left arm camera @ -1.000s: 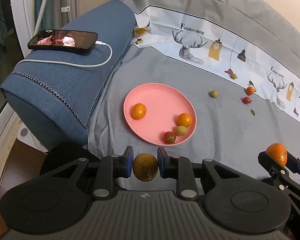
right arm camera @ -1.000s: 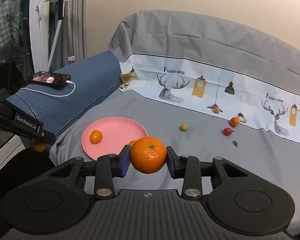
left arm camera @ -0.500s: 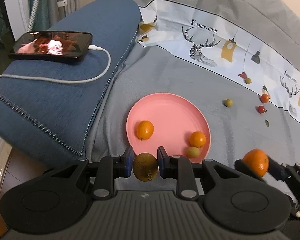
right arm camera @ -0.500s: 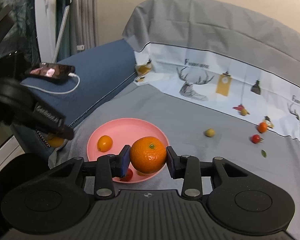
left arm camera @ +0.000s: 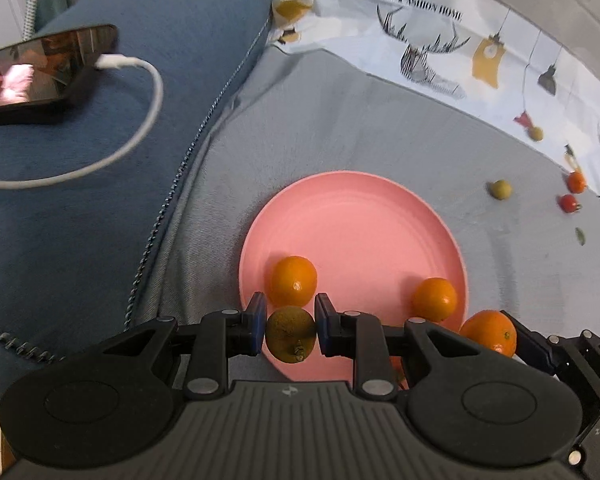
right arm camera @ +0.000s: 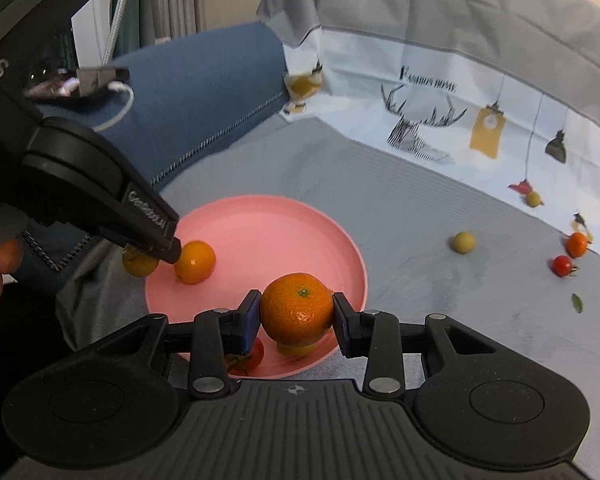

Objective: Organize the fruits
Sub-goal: 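Open both tools to drop the fruits onto the pink plate, then lift both tools back from the plate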

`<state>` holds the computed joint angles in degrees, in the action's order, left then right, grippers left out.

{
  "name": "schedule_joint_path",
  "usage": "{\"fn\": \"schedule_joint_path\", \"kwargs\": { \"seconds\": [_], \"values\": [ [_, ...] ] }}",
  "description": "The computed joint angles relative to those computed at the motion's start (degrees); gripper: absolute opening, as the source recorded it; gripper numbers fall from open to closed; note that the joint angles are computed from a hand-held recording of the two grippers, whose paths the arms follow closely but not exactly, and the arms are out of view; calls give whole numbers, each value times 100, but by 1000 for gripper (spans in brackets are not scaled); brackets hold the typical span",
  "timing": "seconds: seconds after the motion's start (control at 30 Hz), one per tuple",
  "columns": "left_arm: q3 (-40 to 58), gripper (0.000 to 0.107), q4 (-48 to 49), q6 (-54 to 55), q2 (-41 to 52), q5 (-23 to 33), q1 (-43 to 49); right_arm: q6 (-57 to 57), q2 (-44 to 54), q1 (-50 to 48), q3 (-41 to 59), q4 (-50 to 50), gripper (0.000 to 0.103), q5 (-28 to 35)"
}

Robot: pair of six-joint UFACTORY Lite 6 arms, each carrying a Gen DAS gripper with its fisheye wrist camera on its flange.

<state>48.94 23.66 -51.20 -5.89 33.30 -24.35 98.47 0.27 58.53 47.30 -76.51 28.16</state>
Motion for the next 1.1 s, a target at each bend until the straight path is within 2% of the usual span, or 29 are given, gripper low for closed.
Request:
{"fn": "schedule_joint_path", "kwargs": {
  "seconds": [0.27, 0.33, 0.37, 0.4, 0.43, 0.47, 0.57, 0.7, 0.83, 0.97, 1.1],
  "values": [
    [445, 29, 237, 161, 945, -389, 220, 82, 762, -386, 399, -443, 40, -533],
    [497, 48, 173, 348, 972, -485, 283, 152, 867, -479, 489, -618, 42, -719],
    [484, 79, 259, 300, 907, -534, 294, 335, 865, -515, 491, -841, 55, -789],
    [441, 102, 532, 13, 805, -537, 260, 374, 861, -541, 514, -925, 63, -794],
    [343, 102, 998, -515, 654, -530, 163, 432, 827, -534, 508, -1020, 75, -734],
    [243, 103, 1277, -803, 491, -532, 109, 500, 774, -503, 485, -1108, 81, -657],
    [146, 103, 1108, -531, 160, -381, 12, 256, 549, -352, 394, -746, 87, -477],
    [-132, 103, 1062, -678, -419, 62, -297, -312, -60, -117, 51, 251, 90, -188],
    [-474, 103, 946, -893, -1250, 814, -820, -576, -779, 279, -266, 1025, 94, 338],
    [-794, 103, 1115, -1621, -2070, 1973, -1811, -621, -1492, 850, -487, 1586, 97, 952],
    [-1005, 103, 1191, -2395, -2666, 2992, -2834, -391, -1931, 1751, -563, 1626, 98, 2043]
  ]
}}
